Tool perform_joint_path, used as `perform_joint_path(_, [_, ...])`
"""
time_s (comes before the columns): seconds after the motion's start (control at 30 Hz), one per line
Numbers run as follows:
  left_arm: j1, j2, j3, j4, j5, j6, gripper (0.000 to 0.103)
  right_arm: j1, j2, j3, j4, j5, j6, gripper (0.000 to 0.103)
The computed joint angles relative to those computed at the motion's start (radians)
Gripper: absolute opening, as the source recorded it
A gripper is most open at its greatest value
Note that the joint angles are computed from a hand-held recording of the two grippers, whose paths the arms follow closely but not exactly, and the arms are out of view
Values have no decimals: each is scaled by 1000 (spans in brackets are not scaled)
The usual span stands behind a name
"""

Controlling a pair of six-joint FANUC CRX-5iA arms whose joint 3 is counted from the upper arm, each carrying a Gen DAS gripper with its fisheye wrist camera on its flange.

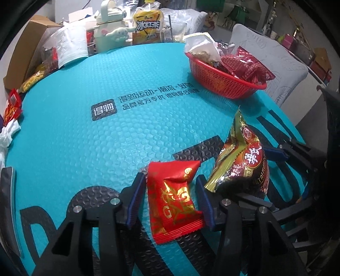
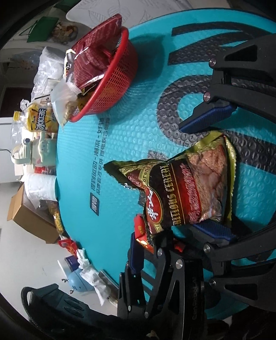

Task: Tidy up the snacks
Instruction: 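Lift and carry the red packet and cereal bag toward the red basket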

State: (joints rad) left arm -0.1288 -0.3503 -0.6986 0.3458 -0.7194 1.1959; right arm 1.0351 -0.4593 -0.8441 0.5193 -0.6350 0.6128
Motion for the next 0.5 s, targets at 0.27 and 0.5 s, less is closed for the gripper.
perform_joint_path(0.27, [8, -34, -45, 48, 25, -27, 56, 2, -24, -20, 21, 4, -53, 65])
perform_joint_path(0.5, [-19, -48, -17, -69, 21, 84, 36, 14, -53, -42, 49, -12, -120, 58])
